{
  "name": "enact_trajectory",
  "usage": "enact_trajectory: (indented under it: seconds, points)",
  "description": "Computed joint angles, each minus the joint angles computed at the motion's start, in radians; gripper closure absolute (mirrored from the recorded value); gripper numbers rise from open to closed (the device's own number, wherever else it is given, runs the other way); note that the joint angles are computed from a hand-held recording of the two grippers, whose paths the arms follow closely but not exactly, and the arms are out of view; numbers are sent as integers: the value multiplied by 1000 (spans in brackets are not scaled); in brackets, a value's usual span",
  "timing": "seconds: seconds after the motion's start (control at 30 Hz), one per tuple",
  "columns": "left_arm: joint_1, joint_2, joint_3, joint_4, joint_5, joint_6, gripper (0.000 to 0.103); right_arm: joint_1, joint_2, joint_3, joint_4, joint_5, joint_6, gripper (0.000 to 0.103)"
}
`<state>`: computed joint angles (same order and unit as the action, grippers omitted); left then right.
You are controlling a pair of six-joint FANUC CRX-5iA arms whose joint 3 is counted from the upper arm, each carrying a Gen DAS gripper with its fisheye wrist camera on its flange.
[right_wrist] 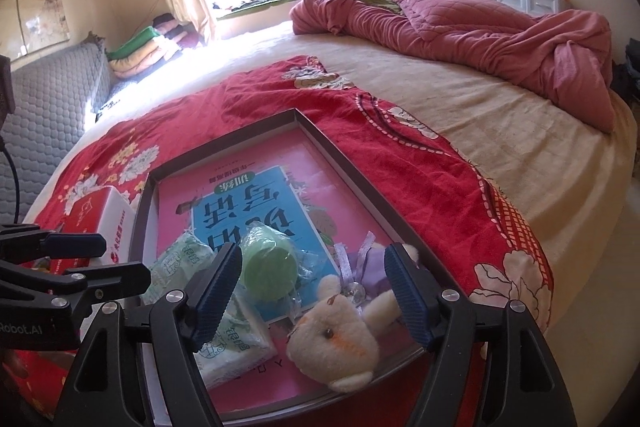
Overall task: Organize soft objects
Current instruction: 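Open the right tool to drop the sponge while the left tool releases the wipes pack into the tray, then move both open tools back from the tray toward the pile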
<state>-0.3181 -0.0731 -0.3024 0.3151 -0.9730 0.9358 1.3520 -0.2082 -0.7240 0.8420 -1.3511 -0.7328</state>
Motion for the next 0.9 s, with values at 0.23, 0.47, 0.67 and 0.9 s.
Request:
enact_trajectory:
  seconds: [0.23,0.47,0.67,0.9]
  points:
    - [25,-75,-65,22,28,-34,24,22,11,32,-8,-49,-28,27]
    - [58,-141,-117,70,40,-85,24,48,43,87,-30,-128,-12,26]
    - [98,-179,-151,117,47,-116,24,66,65,123,-34,-167,-2,26]
    - [153,-213,-180,152,39,-150,24,91,96,188,-3,-223,11,26]
